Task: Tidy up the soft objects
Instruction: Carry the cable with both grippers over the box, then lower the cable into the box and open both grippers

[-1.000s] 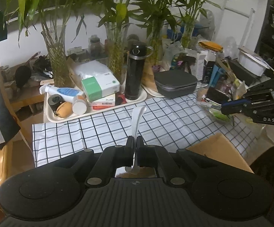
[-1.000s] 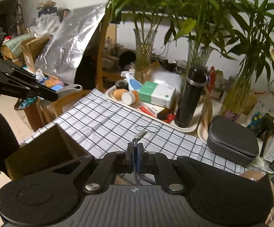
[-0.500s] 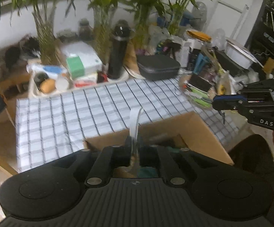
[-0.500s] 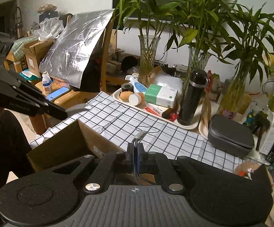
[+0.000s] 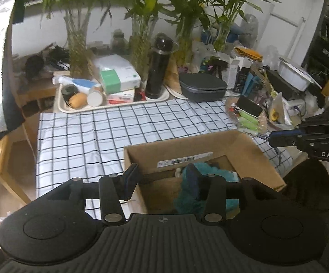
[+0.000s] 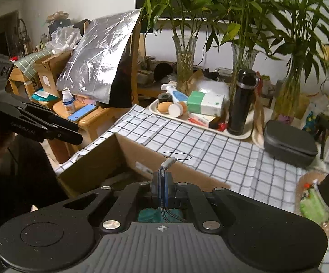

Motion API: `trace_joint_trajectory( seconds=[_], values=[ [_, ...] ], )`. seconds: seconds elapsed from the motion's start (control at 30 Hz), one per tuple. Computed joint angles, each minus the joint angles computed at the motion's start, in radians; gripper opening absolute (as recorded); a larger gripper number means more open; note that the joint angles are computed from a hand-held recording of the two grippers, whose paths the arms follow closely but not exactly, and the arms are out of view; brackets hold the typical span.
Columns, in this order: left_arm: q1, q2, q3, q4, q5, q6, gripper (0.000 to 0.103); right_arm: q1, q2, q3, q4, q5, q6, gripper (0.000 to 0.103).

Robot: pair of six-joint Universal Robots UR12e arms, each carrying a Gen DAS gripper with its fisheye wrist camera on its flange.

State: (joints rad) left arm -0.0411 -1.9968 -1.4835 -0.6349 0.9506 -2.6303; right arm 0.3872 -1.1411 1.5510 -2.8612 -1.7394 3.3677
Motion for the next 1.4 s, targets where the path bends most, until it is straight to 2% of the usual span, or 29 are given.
trace_joint_trajectory(
  seconds=[0.1,0.33,0.63,0.77,0.8,0.83,0.87,0.9,0.93,1.03,1.17,1.23,1.37,1.4],
  values=[
    [0.006,0.009,-0.022,0.039,0.001,-0.009,0.045,0.007,0.005,-0.007,0.009,-0.002,0.008,0.005],
    [0.025,0.018,-0.046,0.062,-0.018,-0.031,0.045,0.013,0.020,-0.027,0.013,0.038,0.031,0.005],
    [0.038,0.022,-0.064,0.096,-0.024,-0.069,0.045,0.035,0.076,-0.124,0.025,0.050,-0.024,0.006],
    [0.041,0.022,-0.071,0.110,-0.027,-0.087,0.045,0.039,0.114,-0.173,0.053,0.069,-0.018,0.008],
    [0.043,0.023,-0.073,0.114,-0.033,-0.090,0.045,0.041,0.122,-0.185,0.078,0.064,-0.017,0.017],
    [0.044,0.023,-0.076,0.117,-0.036,-0.093,0.046,0.042,0.131,-0.200,0.116,0.057,-0.018,0.037],
    [0.045,0.024,-0.079,0.120,-0.035,-0.096,0.046,0.045,0.136,-0.207,0.141,0.045,-0.017,0.051],
    [0.046,0.025,-0.081,0.121,-0.032,-0.096,0.048,0.048,0.139,-0.208,0.147,0.031,-0.017,0.078],
    [0.046,0.026,-0.083,0.125,-0.028,-0.093,0.053,0.051,0.140,-0.205,0.142,0.014,-0.019,0.095],
    [0.046,0.027,-0.093,0.156,-0.020,-0.089,0.068,0.057,0.133,-0.180,0.108,-0.018,-0.023,0.102],
    [0.039,0.030,-0.099,0.172,0.015,-0.085,0.072,0.066,0.117,-0.153,0.113,-0.092,0.000,0.103],
    [0.035,0.032,-0.104,0.178,0.031,-0.087,0.077,0.075,0.108,-0.137,0.111,-0.149,0.013,0.103],
    [0.037,0.034,-0.119,0.215,0.015,-0.099,0.085,0.088,0.087,-0.100,0.104,-0.233,0.037,0.103],
    [0.036,0.035,-0.122,0.219,0.014,-0.105,0.090,0.092,0.083,-0.092,0.104,-0.258,0.047,0.103]
  ],
)
